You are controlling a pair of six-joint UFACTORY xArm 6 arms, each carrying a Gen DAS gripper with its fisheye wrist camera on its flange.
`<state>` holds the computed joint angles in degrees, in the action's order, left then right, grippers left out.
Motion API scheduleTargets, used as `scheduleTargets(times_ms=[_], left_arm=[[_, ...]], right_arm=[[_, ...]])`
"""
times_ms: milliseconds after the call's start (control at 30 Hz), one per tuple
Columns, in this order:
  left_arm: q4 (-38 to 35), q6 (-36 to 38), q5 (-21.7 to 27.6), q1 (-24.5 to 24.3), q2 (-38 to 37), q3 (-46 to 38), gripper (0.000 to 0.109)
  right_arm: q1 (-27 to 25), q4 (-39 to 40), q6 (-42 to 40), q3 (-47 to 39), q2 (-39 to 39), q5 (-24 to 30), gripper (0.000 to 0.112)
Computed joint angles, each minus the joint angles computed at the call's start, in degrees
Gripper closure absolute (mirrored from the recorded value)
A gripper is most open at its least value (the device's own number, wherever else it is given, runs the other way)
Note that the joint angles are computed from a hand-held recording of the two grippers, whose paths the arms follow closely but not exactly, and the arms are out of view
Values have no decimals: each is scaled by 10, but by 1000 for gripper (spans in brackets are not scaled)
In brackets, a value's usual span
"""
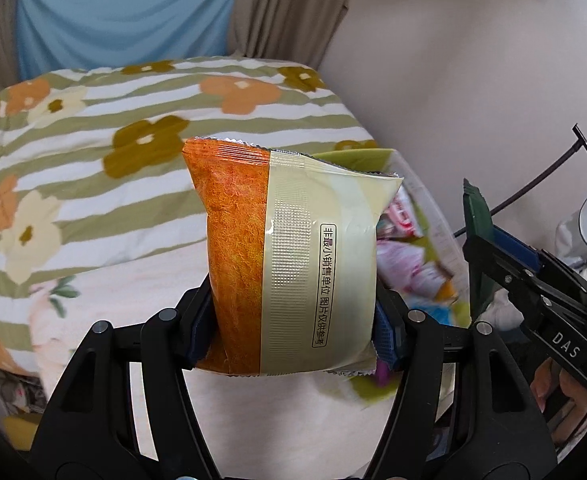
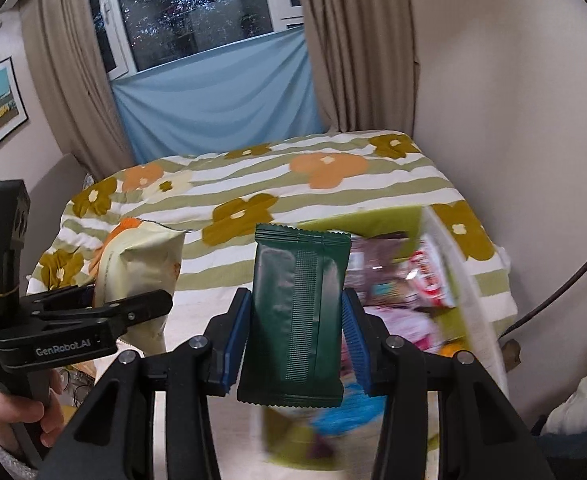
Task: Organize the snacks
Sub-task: 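Carry the orange-cream bag and green bar over the yellow box with both tools, then open the left tool over the box, then open the right to drop the bar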
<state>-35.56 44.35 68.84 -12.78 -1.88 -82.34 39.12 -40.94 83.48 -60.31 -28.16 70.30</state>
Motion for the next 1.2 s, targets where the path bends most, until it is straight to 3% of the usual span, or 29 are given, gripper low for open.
scheduleTargets(times_ms=[233,333,400,433,733,1200], left_arm=[[45,-94,-74,-111,-25,60,48],[78,-139,-91,-145,-19,70,43],[97,-167,-116,-156,-28,90,22],[103,-177,-132,-159,-35,101,19],[133,-208,-197,-126,-93,168,17],[205,-266,-213,-97,-131,205,17]], right_arm=[[-70,36,-69,114,-138,-41,71],[-108,69,-120,150,-176,-71,71],[-130,91,-153,167,-195,-88,71],[-142,104,-173,177,-205,-98,71],[-192,184,-264,225,-238,-161,71],[-219,253,-357,211,-170,-233,71]])
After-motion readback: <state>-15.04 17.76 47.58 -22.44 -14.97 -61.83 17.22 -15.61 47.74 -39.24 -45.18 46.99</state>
